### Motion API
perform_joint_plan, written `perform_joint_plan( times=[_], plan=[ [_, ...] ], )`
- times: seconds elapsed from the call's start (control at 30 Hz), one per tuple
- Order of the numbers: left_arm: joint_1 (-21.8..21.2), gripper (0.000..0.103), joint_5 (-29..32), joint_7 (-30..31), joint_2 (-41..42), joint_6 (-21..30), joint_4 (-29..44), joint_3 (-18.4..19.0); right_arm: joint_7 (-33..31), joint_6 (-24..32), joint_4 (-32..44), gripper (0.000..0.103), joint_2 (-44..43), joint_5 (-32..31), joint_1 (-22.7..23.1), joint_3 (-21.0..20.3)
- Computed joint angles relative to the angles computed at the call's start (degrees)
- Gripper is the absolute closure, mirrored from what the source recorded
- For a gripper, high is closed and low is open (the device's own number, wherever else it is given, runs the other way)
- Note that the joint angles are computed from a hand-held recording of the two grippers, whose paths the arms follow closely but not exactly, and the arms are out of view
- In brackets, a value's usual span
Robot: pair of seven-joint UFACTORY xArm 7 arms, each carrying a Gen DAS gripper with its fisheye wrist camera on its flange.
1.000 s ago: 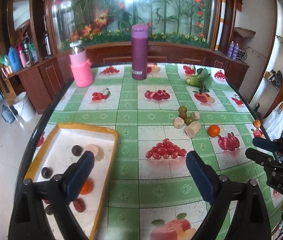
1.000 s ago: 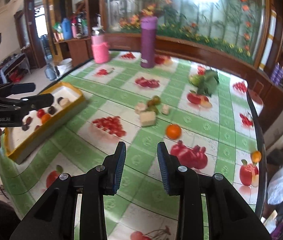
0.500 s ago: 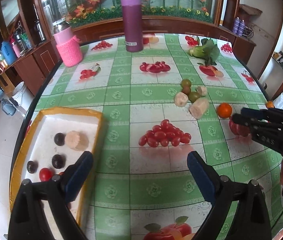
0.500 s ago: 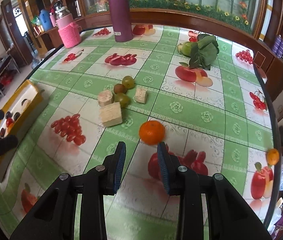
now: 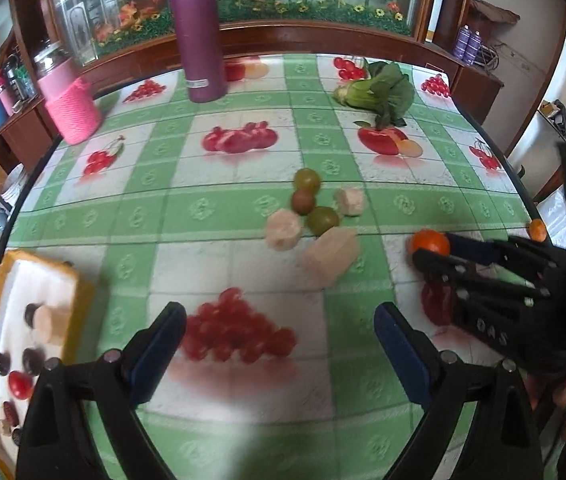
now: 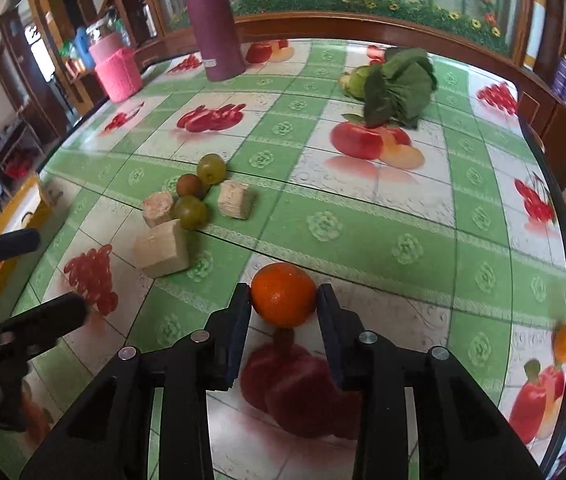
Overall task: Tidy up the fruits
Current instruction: 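Grasp a mandarin with the right gripper while the left grasps a beige cube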
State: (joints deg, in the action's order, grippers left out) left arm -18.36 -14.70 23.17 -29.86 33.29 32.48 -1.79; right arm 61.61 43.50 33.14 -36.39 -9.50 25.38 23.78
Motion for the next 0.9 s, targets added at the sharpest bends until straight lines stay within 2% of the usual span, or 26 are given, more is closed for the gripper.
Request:
perform_joint_plan(
  times=[0.1,0.17,0.23,0.27,0.3,0.4,0.5,0.67,0.9],
  plan=[
    [-1.3,0.01,-1.0,-1.5,3.1,-2.8,0.8,-1.5,1.1,0.4,-3.0,0.07,-5.2,1.1,1.4,-0.2],
    [-2.6,0.021,-2.2,-1.8,5.3,-4.4,1.5,-1.5,1.8,0.7,-4.4,0.07,-8.0,1.8,1.8,0.0],
    [-3.8,0.044,-4.0,-1.8,8.3,-4.2,3.0,-1.2,2.4,0.8,-5.7,0.07,-10.3,2.7,2.2,-0.1],
    [-4.1,0.05,-5.0,-1.9,9.6,-3.9,3.6,-1.1,2.7,0.9,-6.3,0.07,-11.3,3.2,2.3,-0.1],
    [-4.1,0.062,-5.7,-2.1,10.5,-4.3,3.8,-1.3,3.0,1.0,-6.7,0.07,-12.1,3.5,2.4,0.0],
    [-5.0,0.065,-9.3,-0.4,10.2,-6.9,2.3,-0.9,3.5,1.0,-7.7,0.07,-13.6,4.4,2.6,0.3],
    [-4.6,0.065,-8.8,-0.3,8.9,-7.9,0.8,-1.2,4.1,1.6,-7.4,0.07,-14.2,4.1,2.3,1.3],
    [-3.8,0.065,-8.0,-0.6,3.7,-5.3,-1.9,0.2,5.3,2.6,-6.5,0.07,-14.7,3.2,2.0,3.0],
    [-1.7,0.065,-5.1,0.6,-7.0,-1.6,-6.0,2.4,6.4,3.7,-2.1,0.07,-10.8,2.2,2.0,5.6]
  ],
)
